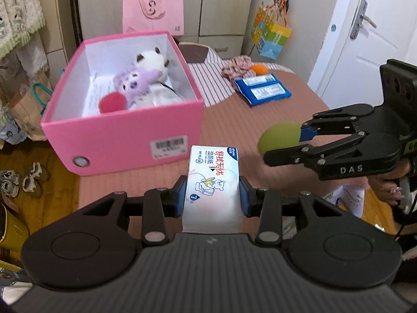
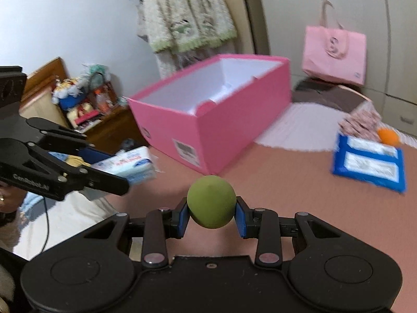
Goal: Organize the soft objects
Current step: 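Lift tissue pack with the left gripper while the right lifts the green sponge, then open both grippers to drop tissue pack and green sponge into the box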
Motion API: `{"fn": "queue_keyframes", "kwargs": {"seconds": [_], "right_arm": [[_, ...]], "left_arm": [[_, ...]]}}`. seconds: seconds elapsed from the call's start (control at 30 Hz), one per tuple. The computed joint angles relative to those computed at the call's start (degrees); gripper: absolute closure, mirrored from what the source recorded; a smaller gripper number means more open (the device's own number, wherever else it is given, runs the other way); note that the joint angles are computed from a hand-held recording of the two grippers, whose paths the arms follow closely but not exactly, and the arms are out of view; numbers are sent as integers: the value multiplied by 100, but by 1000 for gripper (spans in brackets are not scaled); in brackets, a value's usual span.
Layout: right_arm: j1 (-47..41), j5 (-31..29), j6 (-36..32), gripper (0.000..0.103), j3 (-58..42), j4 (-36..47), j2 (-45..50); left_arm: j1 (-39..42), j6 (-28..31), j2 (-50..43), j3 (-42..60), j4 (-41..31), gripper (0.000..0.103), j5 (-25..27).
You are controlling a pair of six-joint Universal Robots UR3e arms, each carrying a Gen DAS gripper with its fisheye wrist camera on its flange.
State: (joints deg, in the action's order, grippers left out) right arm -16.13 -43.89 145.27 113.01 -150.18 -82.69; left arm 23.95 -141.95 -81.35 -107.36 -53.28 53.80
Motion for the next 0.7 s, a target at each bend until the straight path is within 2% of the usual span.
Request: {"fn": "queue_keyframes", "kwargs": {"seconds": [0.27, 0.47, 0.63, 0.7], "right_arm": [[518, 124, 620, 62, -1049, -381, 579], [898, -90, 1151, 61, -2153, -696, 1288], [1308, -563, 1411, 61, -3739, -438, 2271], [1469, -776, 1428, 61, -4636, -90, 2794]], "left_arm": [[366, -52, -298, 304, 420, 64, -423], [583, -452, -1166, 1019, 797, 64, -853], [330, -1034, -2194, 1998, 1409, 64, -617], [193, -1165, -2688, 2606, 1408, 64, -485]]}}
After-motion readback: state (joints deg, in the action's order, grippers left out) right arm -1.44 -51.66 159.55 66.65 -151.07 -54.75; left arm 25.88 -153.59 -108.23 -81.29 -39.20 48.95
